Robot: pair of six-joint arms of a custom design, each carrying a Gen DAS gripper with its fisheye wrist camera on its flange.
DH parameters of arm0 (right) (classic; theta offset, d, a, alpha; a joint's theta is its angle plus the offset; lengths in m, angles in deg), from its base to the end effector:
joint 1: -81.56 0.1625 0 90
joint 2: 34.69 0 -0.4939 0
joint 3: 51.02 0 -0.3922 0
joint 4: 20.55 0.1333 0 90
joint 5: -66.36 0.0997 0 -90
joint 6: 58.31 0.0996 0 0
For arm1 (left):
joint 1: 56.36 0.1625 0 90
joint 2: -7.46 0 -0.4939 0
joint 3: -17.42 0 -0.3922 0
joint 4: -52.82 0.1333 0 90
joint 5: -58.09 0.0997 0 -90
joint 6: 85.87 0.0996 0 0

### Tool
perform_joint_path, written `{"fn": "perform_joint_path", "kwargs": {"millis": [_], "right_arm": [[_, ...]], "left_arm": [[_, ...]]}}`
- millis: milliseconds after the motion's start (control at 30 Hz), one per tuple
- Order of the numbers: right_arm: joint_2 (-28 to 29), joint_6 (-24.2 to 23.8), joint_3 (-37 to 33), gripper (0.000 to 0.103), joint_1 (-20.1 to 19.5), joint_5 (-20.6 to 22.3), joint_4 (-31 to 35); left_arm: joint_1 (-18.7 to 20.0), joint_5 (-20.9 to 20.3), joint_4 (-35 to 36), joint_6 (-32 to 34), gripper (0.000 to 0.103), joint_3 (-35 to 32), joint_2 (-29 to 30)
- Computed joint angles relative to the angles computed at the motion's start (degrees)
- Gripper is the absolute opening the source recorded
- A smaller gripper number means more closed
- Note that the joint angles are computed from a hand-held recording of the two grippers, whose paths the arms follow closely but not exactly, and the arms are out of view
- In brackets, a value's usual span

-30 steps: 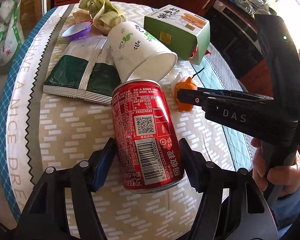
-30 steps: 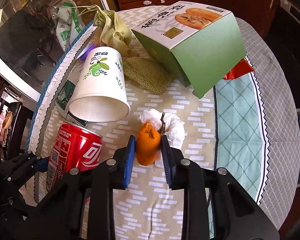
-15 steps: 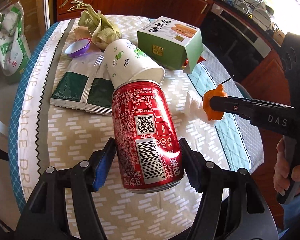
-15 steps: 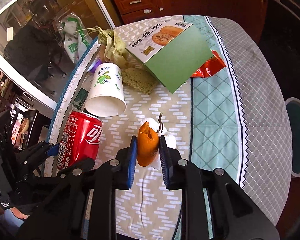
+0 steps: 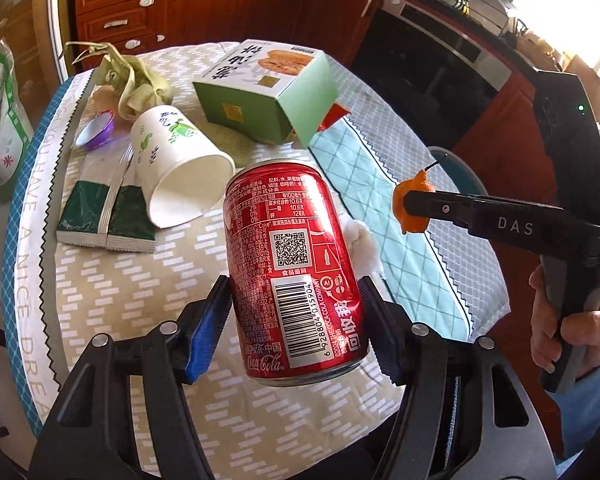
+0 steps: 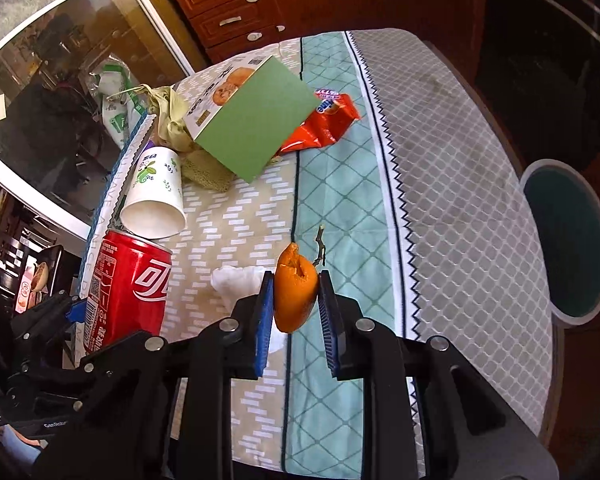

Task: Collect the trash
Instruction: 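Carry the can and orange over the bin and open both tools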

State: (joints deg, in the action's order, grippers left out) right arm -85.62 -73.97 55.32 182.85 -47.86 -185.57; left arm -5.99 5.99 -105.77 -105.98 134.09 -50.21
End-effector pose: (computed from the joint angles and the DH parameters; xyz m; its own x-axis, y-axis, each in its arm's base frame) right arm 0.2195 -0.6275 0.1710 -0.8373 -0.2913 0.4627 -0.4263 0.8777 -0.2188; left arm -0.2186 -0.5689 0.1828 -0.8482 0.1375 -0.5115 0.3592 0.8591 -0.3647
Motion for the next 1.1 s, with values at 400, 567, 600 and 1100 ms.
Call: {"fn": "perform_joint_path", "kwargs": {"millis": [400, 567, 600, 1100], "right_arm": [[-9.8, -0.73, 0.33, 0.021, -6.85, -4.11, -3.49], [-11.73, -1.25, -1.82, 0.021, -11.25, -7.72, -3.61], [-11.81, -1.3, -2.29, 0.021, -12.06, -8.2, -3.38], [-8.5, 1.68, -10.21, 0.041, -19.23, -6.74, 5.42]], "left_arm": [[-2.48, -6.24, 1.64, 11.87, 0.065, -14.22, 9.66], [-3.31, -9.72, 5.47, 16.44, 0.065, -24.67, 17.06], [-3.33, -10.38, 6.13, 17.28, 0.065, -26.75, 18.59], [-2.52, -14.47, 18.75, 20.28, 0.065, -48.74, 35.52]]}}
